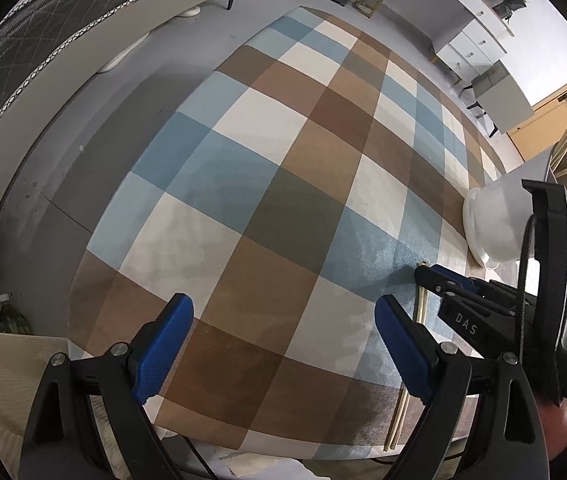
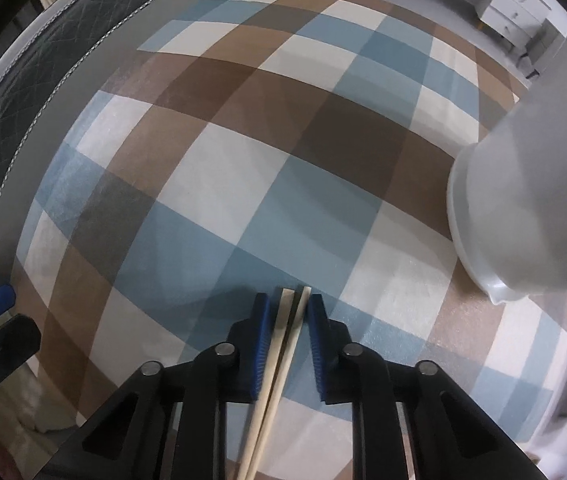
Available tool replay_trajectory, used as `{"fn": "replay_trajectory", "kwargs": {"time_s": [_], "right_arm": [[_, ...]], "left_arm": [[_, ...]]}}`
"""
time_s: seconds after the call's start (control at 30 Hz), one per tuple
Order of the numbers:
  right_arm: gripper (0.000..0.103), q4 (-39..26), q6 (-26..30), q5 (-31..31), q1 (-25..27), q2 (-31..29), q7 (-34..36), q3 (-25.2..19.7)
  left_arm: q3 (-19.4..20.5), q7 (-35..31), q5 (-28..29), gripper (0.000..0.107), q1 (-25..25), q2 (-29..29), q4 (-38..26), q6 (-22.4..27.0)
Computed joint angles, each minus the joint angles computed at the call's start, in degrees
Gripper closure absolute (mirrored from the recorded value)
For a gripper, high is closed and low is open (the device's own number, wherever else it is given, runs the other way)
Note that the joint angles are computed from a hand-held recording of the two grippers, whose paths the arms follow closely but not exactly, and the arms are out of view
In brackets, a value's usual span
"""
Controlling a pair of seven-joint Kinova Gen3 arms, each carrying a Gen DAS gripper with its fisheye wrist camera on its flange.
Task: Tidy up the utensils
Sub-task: 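Close the right gripper on a chopstick while the left gripper approaches another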
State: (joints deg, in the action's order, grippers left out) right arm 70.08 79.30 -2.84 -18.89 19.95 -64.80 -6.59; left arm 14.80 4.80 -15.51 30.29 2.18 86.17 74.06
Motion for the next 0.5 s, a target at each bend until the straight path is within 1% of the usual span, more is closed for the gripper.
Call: {"fn": "replay_trajectory", "kwargs": {"time_s": [0.07, 0.13, 0.2, 0.3, 0.5], "right_arm": [[0.091, -0.69, 0.95, -2.01, 1.28, 0.33, 0.04, 0.03], [0.091, -0.52, 0.71, -3.6, 2.46, -0.08, 0.37, 0.05], [0.091, -1.01, 0.83, -5.58, 4.16, -0.16, 1.92, -0.04], [0.089, -1.99, 1.72, -4.78, 4.42, 0.31, 2.48, 0.42], [0.091, -0.3, 0.71, -1.91, 2.6, -0.51, 1.23, 0.61]], "left_arm": [[-0.04, -0.23, 0.4, 0.018, -0.09, -0.03, 0.07, -0.3], [-0.02, -0.39, 0.63, 0.018, -0.13, -0.03, 0.06, -0.54], [-0.01, -0.6, 0.76, 0.018, -0.14, 0.01, -0.03, -0.57], [-0.04, -0.69, 0.97, 0.018, -0.22, -0.12, 0.06, -0.77], [-0.12, -0.9, 1.6, 0.018, -0.41, -0.14, 0.15, -0.95]]}}
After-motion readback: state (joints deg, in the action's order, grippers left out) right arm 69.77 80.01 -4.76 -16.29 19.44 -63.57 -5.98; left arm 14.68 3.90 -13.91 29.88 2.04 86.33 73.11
